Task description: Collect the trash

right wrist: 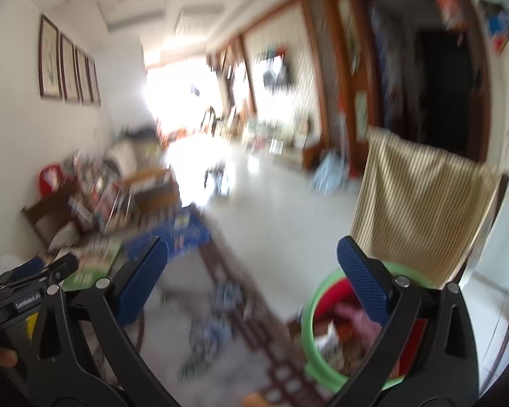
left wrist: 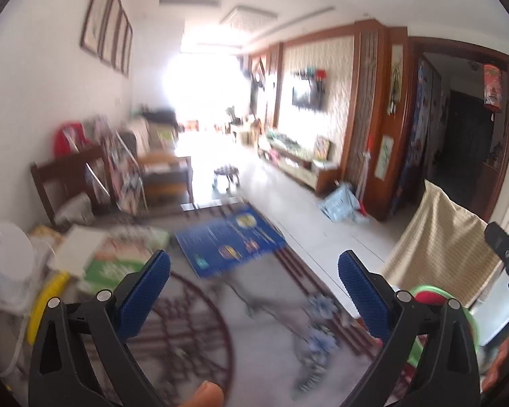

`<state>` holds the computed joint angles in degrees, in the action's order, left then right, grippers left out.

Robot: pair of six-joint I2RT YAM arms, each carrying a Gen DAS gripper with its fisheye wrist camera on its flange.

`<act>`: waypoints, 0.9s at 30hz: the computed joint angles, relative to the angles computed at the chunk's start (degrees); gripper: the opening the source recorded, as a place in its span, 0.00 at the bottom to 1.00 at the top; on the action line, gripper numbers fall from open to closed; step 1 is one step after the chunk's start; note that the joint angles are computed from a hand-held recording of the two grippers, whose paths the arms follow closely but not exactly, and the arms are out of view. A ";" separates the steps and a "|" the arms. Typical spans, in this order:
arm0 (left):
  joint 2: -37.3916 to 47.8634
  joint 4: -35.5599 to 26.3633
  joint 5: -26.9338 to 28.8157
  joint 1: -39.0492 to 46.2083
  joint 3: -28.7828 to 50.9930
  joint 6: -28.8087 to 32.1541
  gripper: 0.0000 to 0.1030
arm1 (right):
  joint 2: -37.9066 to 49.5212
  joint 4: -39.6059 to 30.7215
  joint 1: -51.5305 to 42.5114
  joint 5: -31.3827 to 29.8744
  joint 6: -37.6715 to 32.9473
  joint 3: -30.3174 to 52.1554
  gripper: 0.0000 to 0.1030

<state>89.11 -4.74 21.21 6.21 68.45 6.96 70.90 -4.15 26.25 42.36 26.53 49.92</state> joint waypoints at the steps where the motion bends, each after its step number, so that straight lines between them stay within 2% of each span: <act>1: -0.55 0.67 1.23 1.13 -0.13 0.25 0.92 | 0.99 1.88 2.73 5.10 -0.87 0.55 0.96; 3: -0.43 -0.64 6.58 4.19 1.32 -0.10 0.92 | 3.14 6.20 7.61 13.15 -1.82 1.05 0.96; 4: -0.25 -1.52 8.83 5.66 2.11 -0.31 0.92 | 3.79 5.99 8.68 14.14 -0.60 1.68 0.96; 6: -0.72 -0.94 9.90 7.37 1.84 -0.29 0.92 | 5.55 1.82 10.30 13.49 5.25 4.42 0.96; 9: -1.86 1.06 9.78 9.80 0.25 0.38 0.92 | 8.85 -3.71 12.53 14.98 10.02 8.31 0.96; 12: -1.39 -0.73 13.09 12.47 0.92 -0.04 0.92 | 12.99 -6.99 14.89 16.57 11.60 11.73 0.96; 15: -1.20 -2.50 13.86 13.31 0.98 0.89 0.92 | 15.46 -10.69 17.39 18.09 13.49 14.43 0.96; 27: -1.25 -5.51 17.41 15.85 1.15 2.23 0.92 | 17.50 -21.30 20.84 20.99 21.74 19.08 0.96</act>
<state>87.86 -10.25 38.62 22.06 69.60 9.19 88.41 -25.45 47.09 63.36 48.26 69.00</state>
